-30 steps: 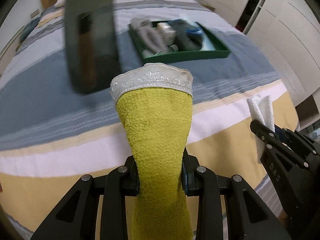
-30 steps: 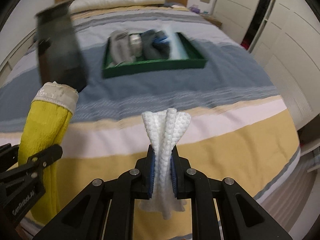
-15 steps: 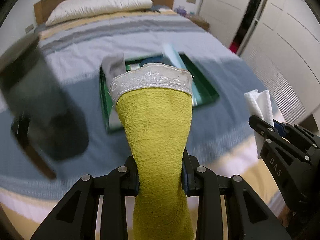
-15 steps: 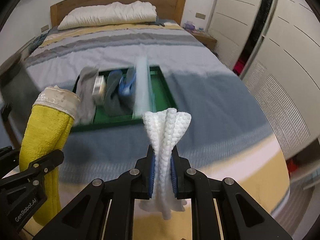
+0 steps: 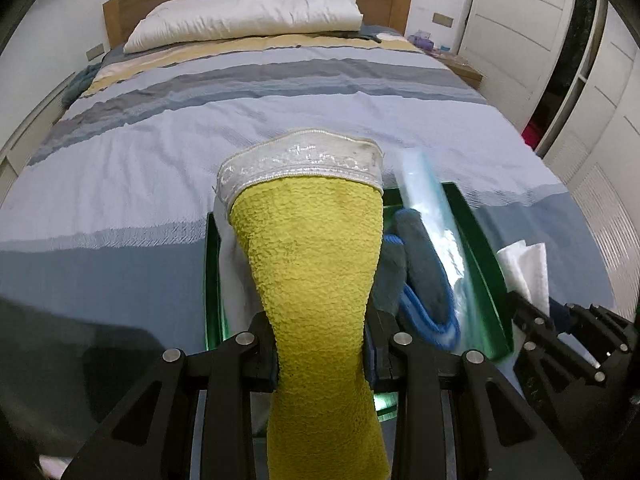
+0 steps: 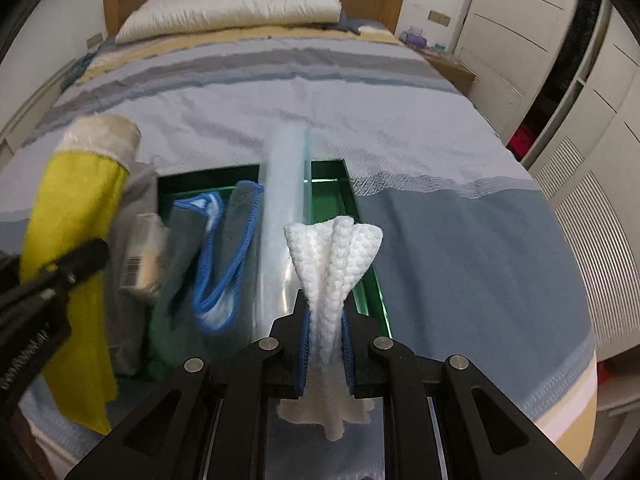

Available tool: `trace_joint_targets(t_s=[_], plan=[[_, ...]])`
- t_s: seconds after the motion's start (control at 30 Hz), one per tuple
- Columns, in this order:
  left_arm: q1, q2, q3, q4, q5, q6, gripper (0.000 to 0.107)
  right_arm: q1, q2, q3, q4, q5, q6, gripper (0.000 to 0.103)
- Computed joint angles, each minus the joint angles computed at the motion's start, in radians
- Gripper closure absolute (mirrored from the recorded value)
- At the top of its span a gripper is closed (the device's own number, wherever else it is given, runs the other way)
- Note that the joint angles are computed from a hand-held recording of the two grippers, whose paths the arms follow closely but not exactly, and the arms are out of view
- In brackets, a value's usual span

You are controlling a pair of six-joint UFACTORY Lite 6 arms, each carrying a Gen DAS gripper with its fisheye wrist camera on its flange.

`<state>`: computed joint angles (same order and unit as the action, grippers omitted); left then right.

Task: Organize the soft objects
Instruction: 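Lower the yellow towel into the tray with the left tool while the right tool releases the white cloth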

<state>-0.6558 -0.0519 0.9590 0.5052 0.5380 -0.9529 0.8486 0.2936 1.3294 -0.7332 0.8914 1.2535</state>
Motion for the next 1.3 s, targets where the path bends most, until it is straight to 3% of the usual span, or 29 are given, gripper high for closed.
trace_joint_targets(t_s=[0.23,0.43,0.5,0.53,0.57,0.77,0.83,1.3], plan=[[-0.021,0.102,0.045,0.037,-0.002,-0.022,0.081,-0.113,0.24,0.144,0.017,-0.089,-0.073,0.088],[-0.034,0.156,0.088,0.086,0.005,-0.061,0.081,-0.135,0.291,0.162,-0.003,-0.121,-0.067,0.087],[-0.03,0.186,0.112,0.057,0.001,-0.014,0.079,-0.146,0.304,0.168,-0.008,-0.137,-0.061,0.082],[-0.028,0.187,0.116,0.05,0.001,-0.007,0.077,-0.153,0.311,0.173,-0.004,-0.146,-0.063,0.071],[-0.028,0.183,0.115,0.051,-0.002,-0.004,0.076,-0.15,0.3,0.159,-0.009,-0.152,-0.054,0.066],[-0.019,0.173,0.127,0.031,-0.004,0.029,0.064,-0.151,0.279,0.144,-0.005,-0.153,-0.06,0.059],[-0.012,0.16,0.127,0.017,-0.02,0.046,0.048,-0.148,0.265,0.139,-0.001,-0.151,-0.063,0.055],[0.017,0.086,0.135,0.06,-0.017,0.034,0.042,-0.092,0.185,0.139,-0.018,-0.081,-0.039,0.047]])
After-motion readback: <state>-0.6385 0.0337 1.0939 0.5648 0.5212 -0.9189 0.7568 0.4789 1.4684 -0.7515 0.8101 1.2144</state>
